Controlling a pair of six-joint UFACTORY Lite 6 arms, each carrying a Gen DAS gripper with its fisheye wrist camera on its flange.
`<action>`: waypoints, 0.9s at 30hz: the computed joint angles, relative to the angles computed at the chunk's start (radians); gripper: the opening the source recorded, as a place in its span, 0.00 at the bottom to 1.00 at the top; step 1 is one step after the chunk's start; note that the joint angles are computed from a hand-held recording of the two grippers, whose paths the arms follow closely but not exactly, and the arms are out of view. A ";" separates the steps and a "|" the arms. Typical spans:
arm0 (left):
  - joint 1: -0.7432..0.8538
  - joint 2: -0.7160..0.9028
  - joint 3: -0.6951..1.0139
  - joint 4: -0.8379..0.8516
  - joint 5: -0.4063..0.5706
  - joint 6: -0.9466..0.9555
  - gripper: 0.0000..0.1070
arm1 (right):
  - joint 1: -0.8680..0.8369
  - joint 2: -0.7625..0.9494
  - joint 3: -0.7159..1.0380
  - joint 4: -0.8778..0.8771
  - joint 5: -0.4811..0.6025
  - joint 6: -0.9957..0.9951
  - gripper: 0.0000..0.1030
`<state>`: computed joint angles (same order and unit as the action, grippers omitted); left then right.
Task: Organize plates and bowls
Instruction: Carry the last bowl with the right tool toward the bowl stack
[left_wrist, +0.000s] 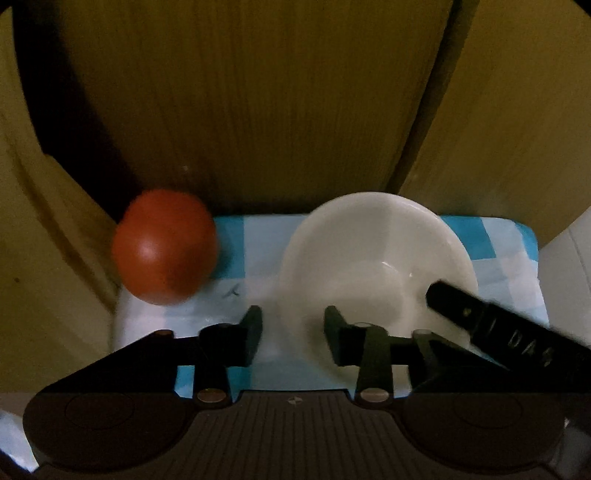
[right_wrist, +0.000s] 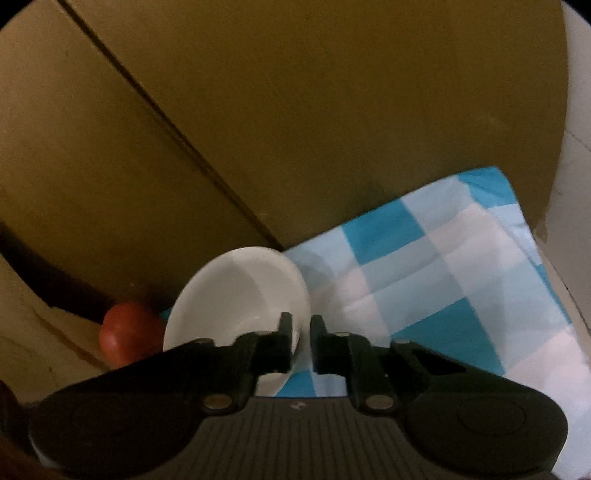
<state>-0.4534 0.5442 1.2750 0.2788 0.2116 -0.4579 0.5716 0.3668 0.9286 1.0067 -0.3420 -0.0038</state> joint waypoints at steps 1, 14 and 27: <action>0.004 -0.002 -0.001 -0.028 0.001 0.029 0.35 | 0.002 0.002 0.002 -0.006 0.000 0.005 0.09; -0.035 -0.253 -0.164 0.121 0.039 -0.090 0.25 | 0.094 -0.228 -0.076 0.411 -0.030 -0.389 0.09; -0.076 -0.567 -0.379 0.023 0.109 -0.016 0.28 | 0.367 -0.456 -0.142 0.888 -0.248 -0.735 0.10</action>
<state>-0.5290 -0.0229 0.8958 0.3016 0.3206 -0.4734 0.9382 -0.0891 0.7866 1.8945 -0.5902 -0.7387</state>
